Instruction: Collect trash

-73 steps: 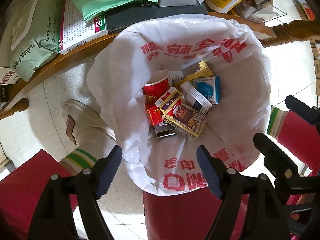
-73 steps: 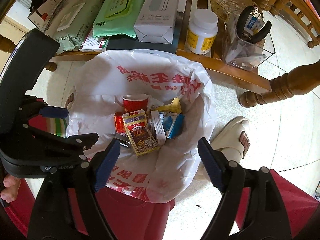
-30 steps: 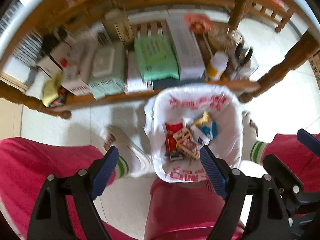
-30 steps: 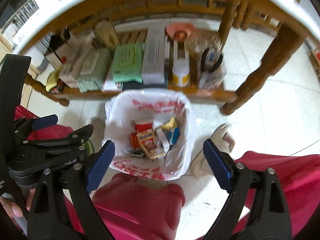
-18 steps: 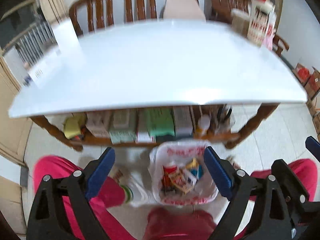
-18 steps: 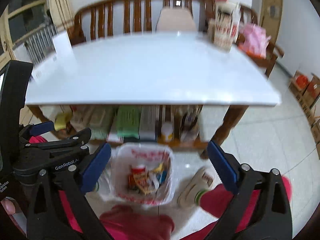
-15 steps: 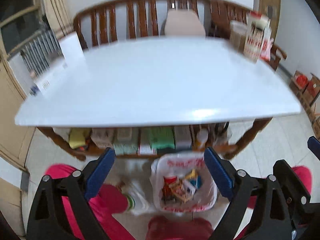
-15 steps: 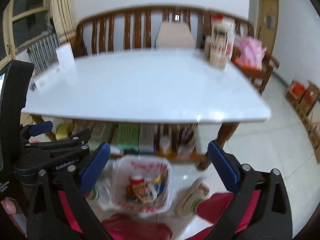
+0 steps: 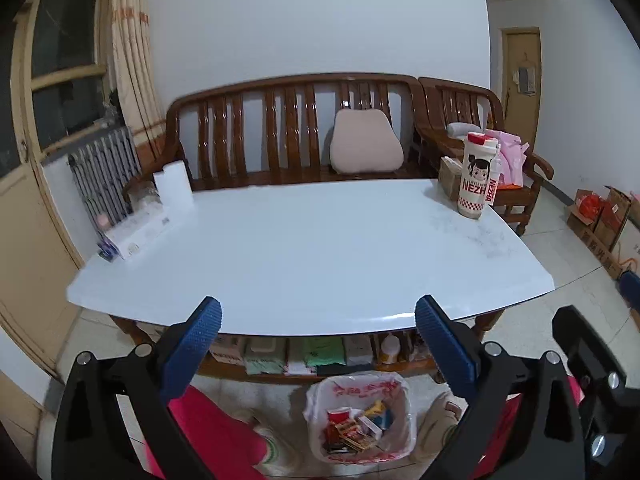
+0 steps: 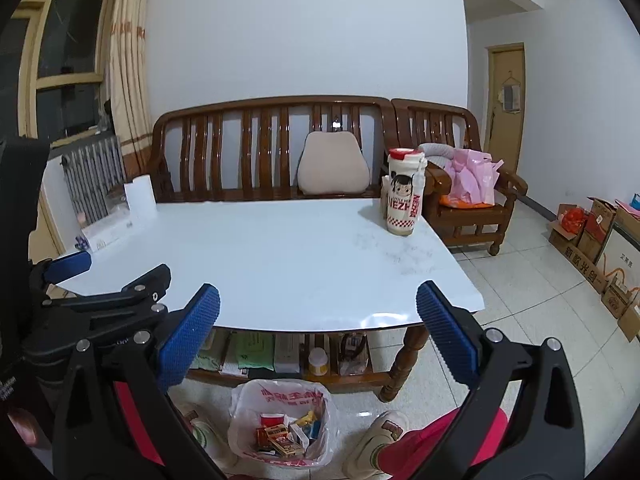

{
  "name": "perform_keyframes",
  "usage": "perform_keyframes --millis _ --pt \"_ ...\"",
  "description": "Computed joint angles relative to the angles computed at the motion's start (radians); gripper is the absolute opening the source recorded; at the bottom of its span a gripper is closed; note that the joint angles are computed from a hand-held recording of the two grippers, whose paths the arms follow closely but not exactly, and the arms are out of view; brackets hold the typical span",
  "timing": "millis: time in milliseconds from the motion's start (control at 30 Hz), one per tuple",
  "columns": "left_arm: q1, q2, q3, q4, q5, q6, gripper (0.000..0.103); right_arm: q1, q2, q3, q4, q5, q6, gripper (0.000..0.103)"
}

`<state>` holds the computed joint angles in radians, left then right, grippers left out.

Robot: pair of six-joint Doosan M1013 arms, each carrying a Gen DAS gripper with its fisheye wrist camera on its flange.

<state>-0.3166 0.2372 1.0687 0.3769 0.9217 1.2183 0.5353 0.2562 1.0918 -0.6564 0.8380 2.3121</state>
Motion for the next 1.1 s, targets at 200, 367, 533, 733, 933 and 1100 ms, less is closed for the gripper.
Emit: perform_keyframes --millis 200,367,533,733,933,1100 --pt "-0.003 -0.001 -0.028 -0.04 0.069 0.027 0.095 0.024 -0.015 0.007 -0.085 0.027 0.051 0.096" --pt "-0.007 -0.014 -0.018 -0.032 0.064 0.002 0.095 0.036 -0.028 0.016 -0.125 0.036 0.078 0.096" --pt "-0.006 -0.017 -0.021 -0.03 0.066 -0.019 0.095 0.041 -0.028 0.015 -0.134 0.042 0.085 0.096" --pt "-0.013 -0.024 -0.011 0.001 0.059 -0.044 0.095 0.047 -0.031 0.012 -0.135 0.051 0.084 0.096" --pt "-0.009 -0.019 -0.019 -0.011 0.078 -0.041 0.095 0.051 -0.023 -0.002 -0.134 0.071 0.071 0.096" --pt "-0.009 -0.02 -0.017 -0.002 0.074 -0.052 0.095 0.049 -0.018 -0.013 -0.117 0.075 0.061 0.096"
